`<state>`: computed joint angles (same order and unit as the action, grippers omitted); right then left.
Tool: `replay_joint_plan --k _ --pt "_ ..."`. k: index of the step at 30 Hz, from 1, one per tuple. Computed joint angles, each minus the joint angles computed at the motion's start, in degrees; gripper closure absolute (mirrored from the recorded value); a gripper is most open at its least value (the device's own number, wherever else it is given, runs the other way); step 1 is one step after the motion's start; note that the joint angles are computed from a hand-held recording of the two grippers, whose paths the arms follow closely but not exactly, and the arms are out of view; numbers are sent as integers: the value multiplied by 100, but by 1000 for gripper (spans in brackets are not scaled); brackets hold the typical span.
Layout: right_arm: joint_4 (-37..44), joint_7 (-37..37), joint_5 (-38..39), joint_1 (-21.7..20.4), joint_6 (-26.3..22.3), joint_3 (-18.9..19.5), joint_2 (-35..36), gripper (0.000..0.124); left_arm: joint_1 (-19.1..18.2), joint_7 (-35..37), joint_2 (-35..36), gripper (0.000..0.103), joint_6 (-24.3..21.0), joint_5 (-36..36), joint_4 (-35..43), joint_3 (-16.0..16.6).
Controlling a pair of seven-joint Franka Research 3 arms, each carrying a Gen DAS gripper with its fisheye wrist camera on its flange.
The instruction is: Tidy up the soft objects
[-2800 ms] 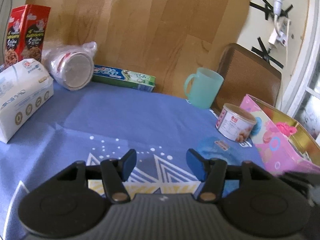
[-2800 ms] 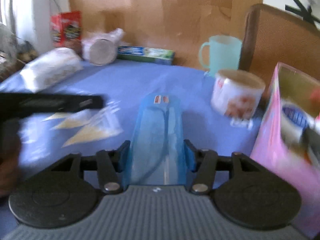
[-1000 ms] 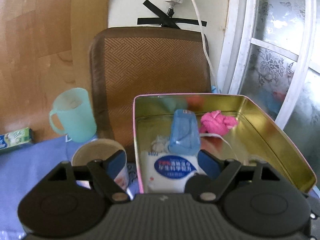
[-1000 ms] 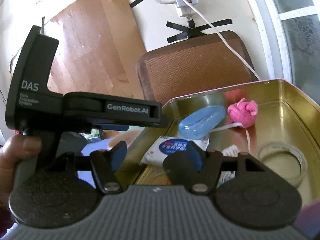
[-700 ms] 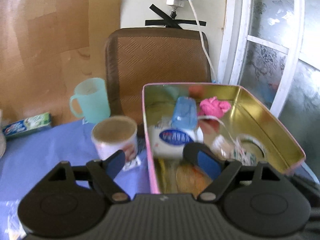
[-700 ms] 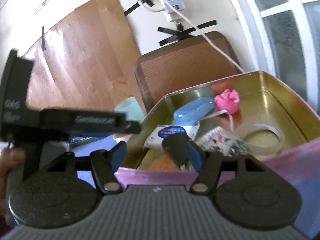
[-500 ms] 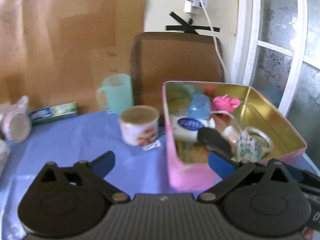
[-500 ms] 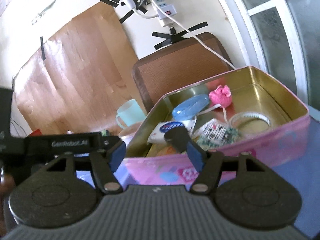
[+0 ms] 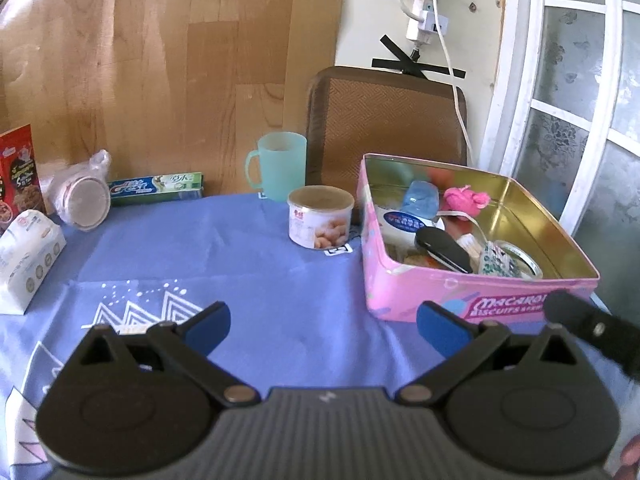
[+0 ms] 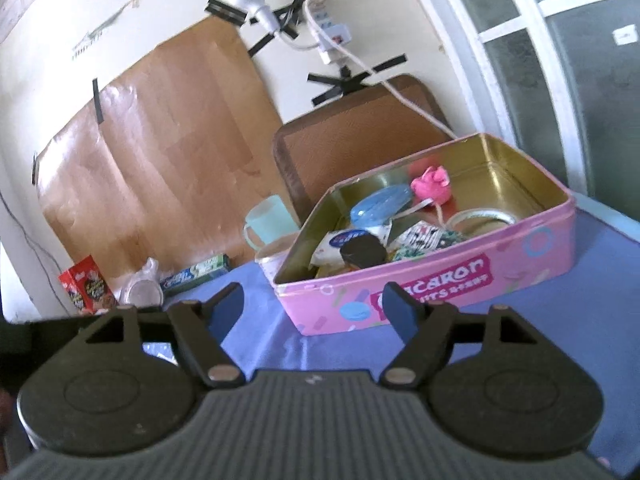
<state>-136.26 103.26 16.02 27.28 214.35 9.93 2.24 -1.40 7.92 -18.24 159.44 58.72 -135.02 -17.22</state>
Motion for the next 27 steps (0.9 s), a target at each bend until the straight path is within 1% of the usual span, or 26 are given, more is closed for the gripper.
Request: replay_joint_plan --k 1,5,7,12,18,21,24,27 --pt "-13 -61 97 23 35 13 -12 42 -6 -5 -22 0 -23 4 -18 -10" --pt "-80 185 -81 -1 43 10 -57 38 -52 25 -56 0 -293 98 -13 -103" --pt "-72 229 -113 -5 -10 4 -57 38 -92 35 -64 0 -246 106 -43 -69" --pt "-51 829 -705 -170 -187 -82 -50 37 -114 38 -55 0 -58 18 -119 -8" --pt "-6 1192 -973 -288 -343 -109 -6 37 -77 -37 21 0 -119 107 -95 -54" --pt "13 1162 -856 -287 -344 -100 25 37 -110 35 95 0 -215 50 -62 -22" --pt "44 914 -496 -224 -302 -78 65 37 -141 71 148 0 -239 -5 -57 28" --pt "95 807 -298 -197 -311 -65 116 37 -132 23 215 0 -388 110 3 1"
